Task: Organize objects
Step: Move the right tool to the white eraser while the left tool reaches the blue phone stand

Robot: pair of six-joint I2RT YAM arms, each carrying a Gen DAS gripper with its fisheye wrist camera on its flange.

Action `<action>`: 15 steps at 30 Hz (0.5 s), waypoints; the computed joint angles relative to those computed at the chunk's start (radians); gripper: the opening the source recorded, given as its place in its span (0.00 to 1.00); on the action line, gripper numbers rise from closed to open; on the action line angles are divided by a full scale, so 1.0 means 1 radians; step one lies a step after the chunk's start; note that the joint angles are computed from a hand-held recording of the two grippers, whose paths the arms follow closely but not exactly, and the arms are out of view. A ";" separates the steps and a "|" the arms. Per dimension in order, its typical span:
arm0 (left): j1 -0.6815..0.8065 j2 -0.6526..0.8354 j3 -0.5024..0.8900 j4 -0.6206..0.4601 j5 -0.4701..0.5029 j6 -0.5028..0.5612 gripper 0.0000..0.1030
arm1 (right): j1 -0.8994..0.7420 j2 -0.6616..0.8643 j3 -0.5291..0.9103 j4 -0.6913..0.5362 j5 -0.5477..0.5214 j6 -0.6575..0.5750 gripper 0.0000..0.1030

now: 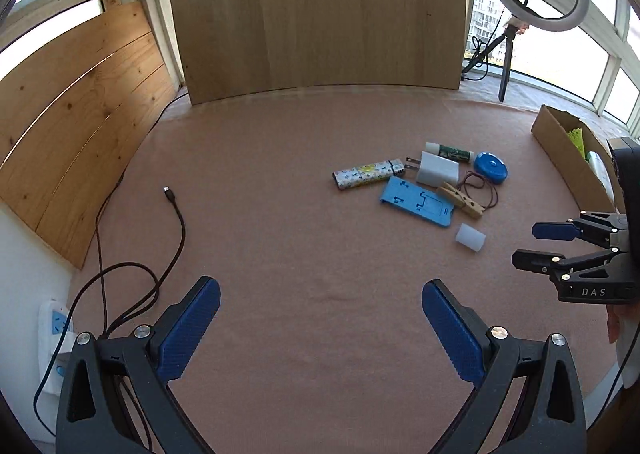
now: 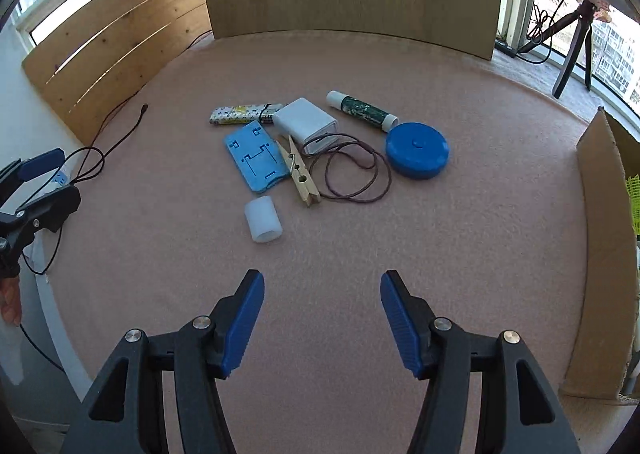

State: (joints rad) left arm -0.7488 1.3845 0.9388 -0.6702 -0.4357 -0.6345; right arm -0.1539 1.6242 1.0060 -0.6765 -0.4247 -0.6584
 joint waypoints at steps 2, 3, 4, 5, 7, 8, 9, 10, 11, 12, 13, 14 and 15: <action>0.015 -0.032 -0.055 0.002 0.012 -0.019 0.99 | 0.050 0.004 -0.016 0.034 0.013 0.022 0.55; 0.021 -0.043 -0.075 0.010 0.020 -0.028 0.99 | 0.074 0.011 -0.017 0.044 0.019 0.033 0.55; 0.026 -0.056 -0.094 0.019 0.030 -0.035 0.99 | 0.095 0.021 -0.014 0.049 0.022 0.040 0.55; 0.027 -0.066 -0.105 0.026 0.040 -0.042 0.99 | 0.116 0.029 -0.010 0.053 0.025 0.045 0.55; 0.022 -0.071 -0.116 0.028 0.043 -0.054 0.99 | 0.159 0.037 -0.009 0.071 0.037 0.056 0.55; 0.020 -0.071 -0.121 0.030 0.044 -0.054 0.99 | 0.177 0.040 -0.006 0.073 0.043 0.061 0.55; 0.016 -0.064 -0.120 0.031 0.044 -0.059 0.99 | 0.193 0.044 -0.004 0.077 0.046 0.066 0.52; 0.015 -0.062 -0.122 0.033 0.048 -0.062 0.99 | 0.209 0.049 -0.002 0.083 0.053 0.071 0.41; 0.014 -0.056 -0.123 0.036 0.053 -0.064 0.99 | 0.226 0.050 -0.003 0.094 0.070 0.079 0.34; 0.016 -0.052 -0.127 0.043 0.059 -0.062 0.99 | 0.241 0.046 -0.010 0.108 0.088 0.083 0.17; 0.020 -0.045 -0.127 0.052 0.065 -0.057 0.99 | 0.252 0.049 -0.006 0.111 0.103 0.086 0.11; 0.027 -0.036 -0.128 0.069 0.071 -0.049 0.99 | 0.257 0.048 -0.004 0.110 0.104 0.087 0.11; 0.033 -0.023 -0.127 0.091 0.079 -0.039 0.99 | 0.258 0.049 -0.004 0.107 0.109 0.086 0.11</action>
State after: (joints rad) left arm -0.7159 1.3619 0.8122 -0.5793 -0.3568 -0.6736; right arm 0.1043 1.6728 1.0024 -0.5691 -0.3162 -0.5728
